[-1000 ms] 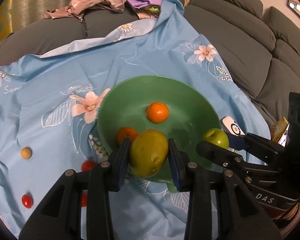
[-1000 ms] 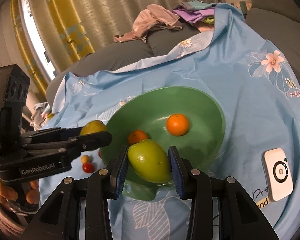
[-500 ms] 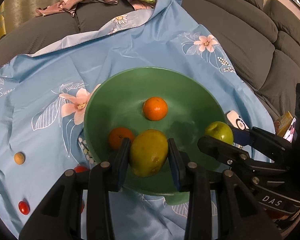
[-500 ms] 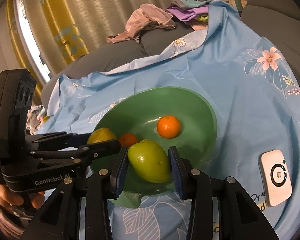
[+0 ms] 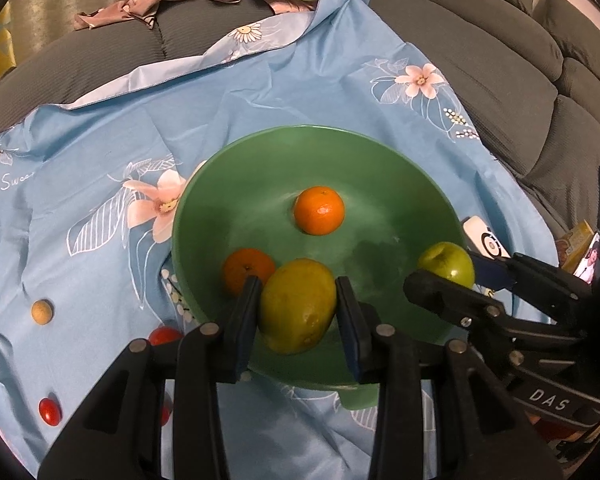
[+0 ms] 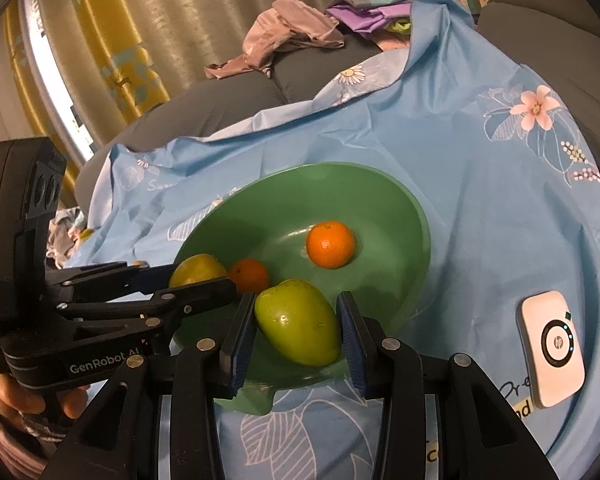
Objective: Organize fruits
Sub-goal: 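Lower both fruits into the green bowl and open both tools, then grasp a red cherry tomato with the right tool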
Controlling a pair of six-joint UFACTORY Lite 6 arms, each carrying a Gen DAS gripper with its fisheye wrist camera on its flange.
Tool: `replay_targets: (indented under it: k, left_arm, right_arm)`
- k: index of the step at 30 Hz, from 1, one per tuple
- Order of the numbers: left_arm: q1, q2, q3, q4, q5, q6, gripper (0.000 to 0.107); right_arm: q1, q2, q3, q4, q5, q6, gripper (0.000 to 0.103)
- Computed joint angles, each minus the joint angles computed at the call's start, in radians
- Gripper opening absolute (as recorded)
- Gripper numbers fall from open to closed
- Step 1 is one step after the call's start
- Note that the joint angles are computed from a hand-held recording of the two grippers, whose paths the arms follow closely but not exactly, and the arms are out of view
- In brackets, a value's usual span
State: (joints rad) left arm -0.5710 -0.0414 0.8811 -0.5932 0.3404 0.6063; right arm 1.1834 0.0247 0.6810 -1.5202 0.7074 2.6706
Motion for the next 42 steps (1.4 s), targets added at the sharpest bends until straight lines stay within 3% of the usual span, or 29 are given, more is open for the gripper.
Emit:
replay_targets:
  k: [4, 9, 11, 18, 24, 31, 36, 42]
  left_arm:
    - [0.01, -0.034, -0.021, -0.011, -0.008, 0.007, 0.06]
    - [0.022, -0.129, -0.078, 0.027, -0.002, -0.032, 0.069]
    - [0.033, -0.188, -0.119, 0.044, 0.006, -0.053, 0.078]
    - [0.172, -0.46, -0.322, 0.086, 0.097, -0.057, 0.081]
    - [0.483, -0.696, -0.467, 0.029, 0.288, 0.108, 0.085]
    - [1.071, -0.858, -0.552, -0.089, 0.599, 0.492, 0.089]
    - [1.407, -0.842, -0.579, -0.111, 0.754, 0.759, 0.089]
    - [1.659, -0.699, -0.563, -0.11, 0.822, 0.965, 0.089]
  right_arm:
    - [0.012, 0.008, 0.02, 0.051, 0.019, -0.048, 0.042]
    - [0.046, -0.005, 0.032, 0.128, 0.064, -0.096, 0.042]
    - [0.073, -0.013, 0.034, 0.155, 0.09, -0.103, 0.043]
    - [0.159, -0.002, 0.079, 0.21, 0.146, -0.138, 0.049]
    - [0.229, 0.053, 0.174, 0.251, 0.189, -0.21, 0.049]
    - [0.271, 0.132, 0.272, 0.27, 0.182, -0.255, 0.049]
    - [0.265, 0.206, 0.348, 0.259, 0.13, -0.286, 0.049]
    - [0.245, 0.32, 0.467, 0.27, 0.048, -0.37, 0.049]
